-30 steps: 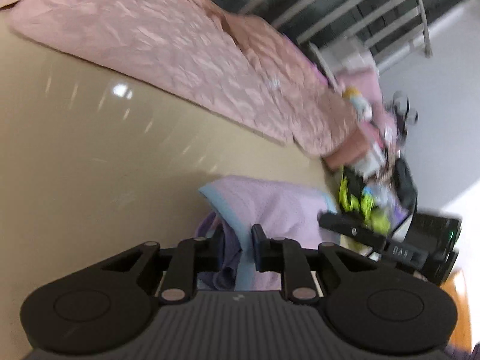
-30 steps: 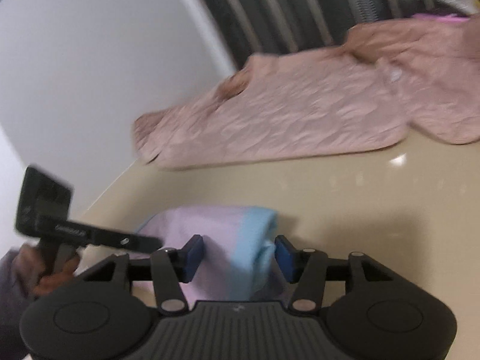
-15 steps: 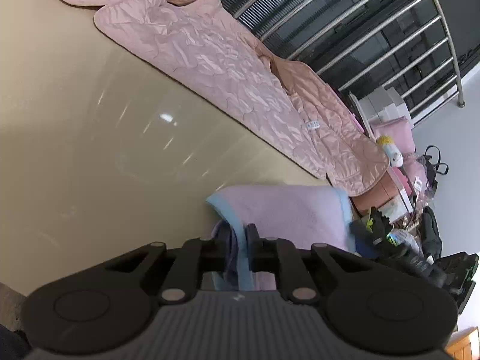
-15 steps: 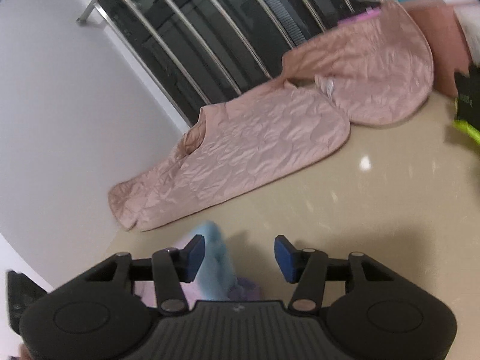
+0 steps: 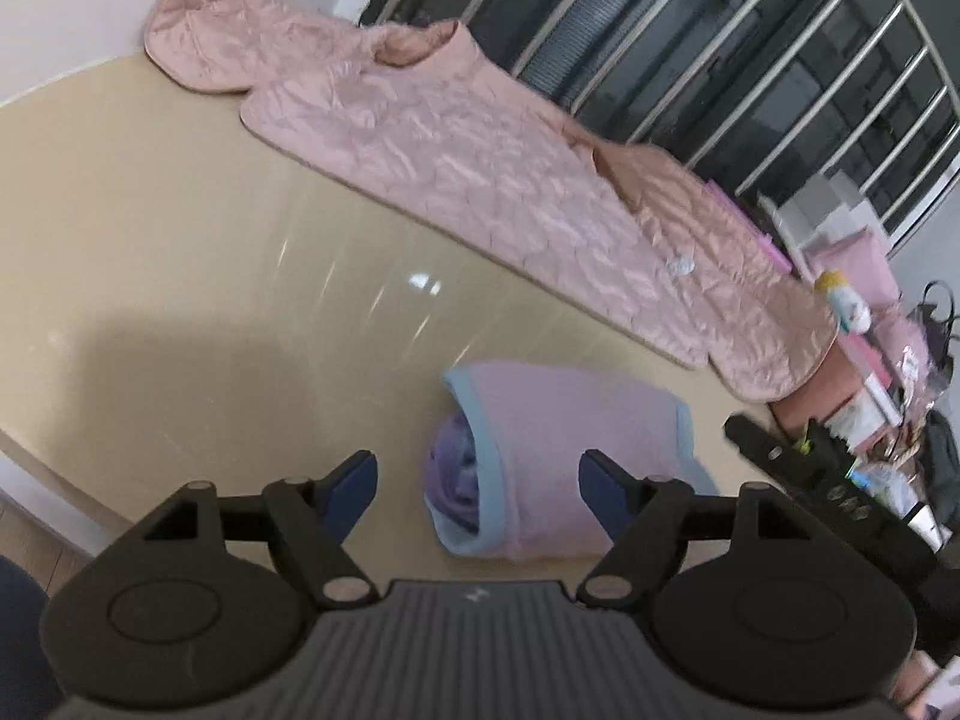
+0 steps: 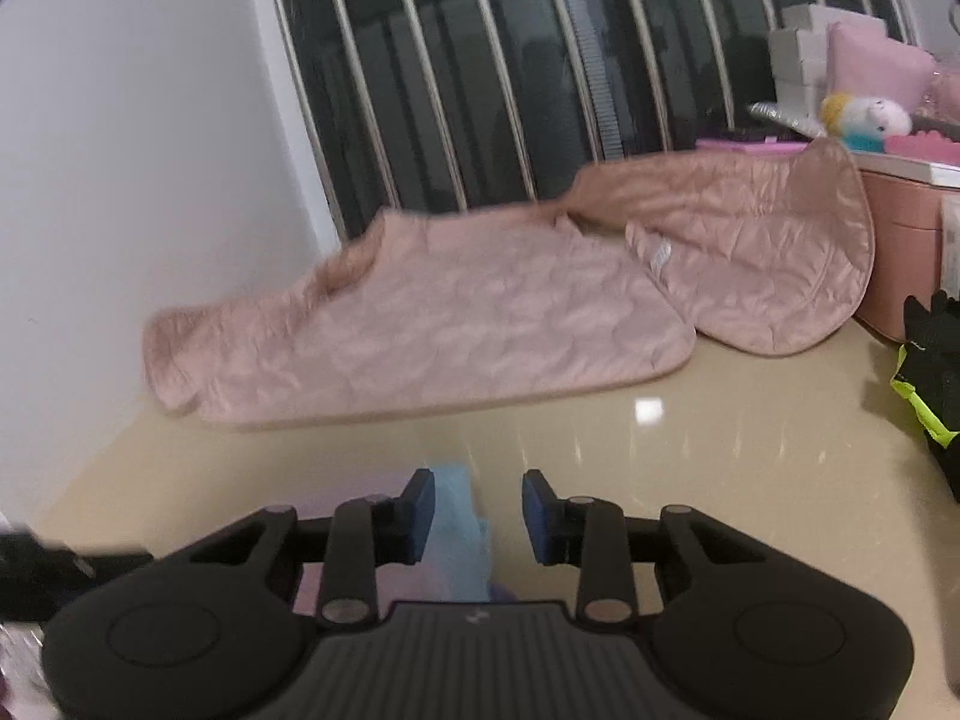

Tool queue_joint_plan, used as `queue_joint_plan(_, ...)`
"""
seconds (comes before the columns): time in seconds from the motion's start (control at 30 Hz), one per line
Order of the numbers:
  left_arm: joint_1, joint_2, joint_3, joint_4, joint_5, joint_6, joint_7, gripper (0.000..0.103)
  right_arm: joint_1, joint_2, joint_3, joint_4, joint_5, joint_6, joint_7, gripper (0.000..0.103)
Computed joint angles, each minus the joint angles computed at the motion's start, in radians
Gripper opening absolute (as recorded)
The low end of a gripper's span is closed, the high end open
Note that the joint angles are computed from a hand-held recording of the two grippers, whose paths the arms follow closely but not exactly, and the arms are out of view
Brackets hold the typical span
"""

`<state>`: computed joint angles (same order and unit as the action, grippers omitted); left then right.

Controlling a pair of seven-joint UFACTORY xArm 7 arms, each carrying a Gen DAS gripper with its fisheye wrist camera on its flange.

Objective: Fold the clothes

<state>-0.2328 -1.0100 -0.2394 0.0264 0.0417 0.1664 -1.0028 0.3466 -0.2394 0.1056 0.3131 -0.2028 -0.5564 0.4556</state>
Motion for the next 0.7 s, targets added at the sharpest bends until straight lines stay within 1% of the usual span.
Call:
queue_joint_plan(0.03, 0.005, 0.022, -0.013, 0.007, 0.002, -0.012, -0.007, 0.075, 0.019, -0.006, -0.035, -0.004, -0.055, -0.009, 0.038, 0.031)
queue_joint_plan(0.07, 0.01, 0.044, -0.027, 0.013, 0.005, -0.024, -0.013, 0.075, 0.045, 0.004, -0.092, -0.002, -0.153, -0.032, 0.098, 0.031)
queue_joint_plan(0.1, 0.015, 0.066, -0.039, 0.02, 0.008, -0.036, -0.02, 0.074, 0.052, 0.019, -0.115, 0.008, -0.216, -0.045, 0.14, 0.031)
queue_joint_plan(0.13, 0.018, 0.084, -0.046, 0.027, 0.011, -0.048, -0.025, 0.074, 0.049, 0.032, -0.117, 0.019, -0.256, -0.032, 0.161, 0.031)
queue_joint_plan(0.17, 0.021, 0.102, -0.053, 0.034, 0.013, -0.06, -0.03, 0.069, 0.04, 0.039, -0.098, 0.024, -0.26, -0.008, 0.16, 0.031)
queue_joint_plan(0.2, 0.023, 0.121, -0.058, 0.039, 0.015, -0.074, -0.034, 0.059, 0.033, 0.051, -0.08, 0.033, -0.254, 0.023, 0.158, 0.031)
queue_joint_plan(0.23, 0.021, 0.139, -0.05, 0.037, 0.015, -0.099, -0.032, 0.053, 0.029, 0.065, -0.062, 0.042, -0.237, 0.054, 0.158, 0.031)
queue_joint_plan(0.27, 0.018, 0.156, -0.041, 0.035, 0.013, -0.122, -0.028, 0.042, 0.028, 0.084, -0.057, 0.047, -0.233, 0.058, 0.166, 0.031)
queue_joint_plan(0.3, 0.013, 0.17, -0.024, 0.033, 0.012, -0.139, -0.017, 0.037, 0.018, 0.089, -0.033, 0.039, -0.194, 0.044, 0.142, 0.031)
queue_joint_plan(0.33, 0.009, 0.182, -0.007, 0.033, 0.009, -0.154, -0.005, 0.037, 0.01, 0.092, -0.01, 0.03, -0.152, 0.027, 0.115, 0.031)
queue_joint_plan(0.37, 0.013, 0.186, 0.003, 0.032, 0.005, -0.158, 0.003, 0.037, 0.007, 0.085, 0.008, 0.027, -0.124, 0.036, 0.095, 0.031)
queue_joint_plan(0.43, 0.041, 0.17, -0.001, 0.03, 0.0, -0.141, 0.007, 0.039, 0.006, 0.07, 0.043, 0.016, -0.059, 0.051, 0.05, 0.032)
queue_joint_plan(0.47, 0.047, 0.155, 0.005, 0.03, -0.003, -0.12, 0.012, 0.041, 0.008, 0.064, 0.057, 0.009, -0.028, 0.054, 0.03, 0.036)
queue_joint_plan(0.5, 0.044, 0.135, 0.012, 0.031, -0.005, -0.087, 0.017, 0.047, 0.009, 0.058, 0.071, 0.001, 0.003, 0.056, 0.01, 0.042)
queue_joint_plan(0.53, 0.043, 0.107, 0.01, 0.035, -0.006, -0.043, 0.018, 0.051, 0.004, 0.044, 0.109, -0.013, 0.07, 0.061, -0.032, 0.045)
queue_joint_plan(0.57, 0.047, 0.073, -0.002, 0.038, -0.004, 0.003, 0.014, 0.058, 0.01, 0.025, 0.123, -0.025, 0.101, 0.073, -0.048, 0.052)
queue_joint_plan(0.6, 0.047, 0.029, -0.014, 0.04, 0.002, 0.058, 0.012, 0.061, 0.017, 0.005, 0.132, -0.036, 0.123, 0.087, -0.06, 0.053)
queue_joint_plan(0.63, 0.041, -0.008, -0.022, 0.041, 0.009, 0.102, 0.01, 0.064, 0.042, -0.017, 0.1, -0.051, 0.104, 0.084, -0.034, 0.053)
queue_joint_plan(0.67, 0.035, -0.042, -0.03, 0.044, 0.015, 0.146, 0.008, 0.072, 0.067, -0.039, 0.063, -0.065, 0.074, 0.08, -0.004, 0.053)
queue_joint_plan(0.7, 0.033, -0.071, -0.041, 0.051, 0.022, 0.194, -0.001, 0.077, 0.088, -0.061, 0.021, -0.085, 0.039, 0.058, 0.025, 0.056)
